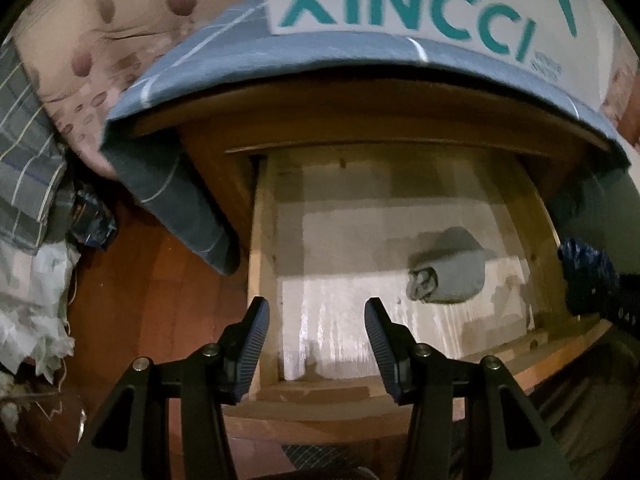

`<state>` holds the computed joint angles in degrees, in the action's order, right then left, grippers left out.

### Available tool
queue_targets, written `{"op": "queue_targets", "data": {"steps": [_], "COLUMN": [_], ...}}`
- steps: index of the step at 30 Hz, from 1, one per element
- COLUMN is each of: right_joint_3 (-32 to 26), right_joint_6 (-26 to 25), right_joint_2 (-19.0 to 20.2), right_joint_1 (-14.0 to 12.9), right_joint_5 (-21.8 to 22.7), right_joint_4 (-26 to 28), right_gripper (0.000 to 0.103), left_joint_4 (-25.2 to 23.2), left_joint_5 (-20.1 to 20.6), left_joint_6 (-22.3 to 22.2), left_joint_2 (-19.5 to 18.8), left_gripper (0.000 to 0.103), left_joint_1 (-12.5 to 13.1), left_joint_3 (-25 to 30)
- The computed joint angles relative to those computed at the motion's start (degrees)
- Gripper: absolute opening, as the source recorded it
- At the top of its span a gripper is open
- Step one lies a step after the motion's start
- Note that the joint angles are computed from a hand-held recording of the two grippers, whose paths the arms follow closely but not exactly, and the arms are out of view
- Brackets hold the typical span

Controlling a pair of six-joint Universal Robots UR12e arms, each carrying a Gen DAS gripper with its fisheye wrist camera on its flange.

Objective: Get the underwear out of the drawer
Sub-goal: 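Lower the left gripper toward the grey sock while the right gripper holds the navy underwear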

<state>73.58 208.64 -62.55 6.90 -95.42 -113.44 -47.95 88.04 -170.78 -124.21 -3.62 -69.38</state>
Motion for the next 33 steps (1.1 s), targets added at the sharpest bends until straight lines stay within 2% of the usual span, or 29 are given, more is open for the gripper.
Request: {"op": "queue_targets", "data": {"steps": [6, 13, 15, 17, 21, 26, 33], "right_joint_3": [-0.4, 0.6, 0.7, 0.7, 0.9, 1.3, 1.4], "right_joint_6": [-1.0, 0.1, 0.1, 0.0, 0.2, 0.9, 1.2], "right_joint_2": [0.4, -0.1, -0.2, -0.2, -0.3, -0.5, -0.4], "right_joint_1": [0.2, -0.3, -0.3, -0.3, -0.4, -0.5, -0.6], "right_joint_5": [-1.0, 0.3, 0.3, 0.5, 1.1, 1.9, 2.6], "right_joint_4": [0.5, -0.2, -0.2, -0.1, -0.2, -0.5, -0.5], "right_gripper": [0.024, 0.024, 0.024, 0.024, 0.024, 0.024, 0.024], "left_joint_4": [-0.7, -7.4, -9.8, -11.9, -19.3, -22.8, -29.6], "left_joint_5": [-1.2, -5.9, -5.9, -5.6, -5.6, -4.5, -3.1], "left_joint_6": [5.6, 15.7, 19.2, 21.7, 26.8, 32.9, 35.5], "left_joint_2": [-0.8, -3.4, -4.5, -5.4, -7.8, -10.1, -14.8], "left_gripper": [0.051, 0.053, 0.061, 0.062, 0.063, 0.063, 0.063], "left_joint_1": [-0.9, -1.8, -2.3, -2.7, -3.5, -4.7, -5.8], "left_joint_3": [1.4, 6.8, 8.6, 9.9, 14.0, 17.1, 24.3]}}
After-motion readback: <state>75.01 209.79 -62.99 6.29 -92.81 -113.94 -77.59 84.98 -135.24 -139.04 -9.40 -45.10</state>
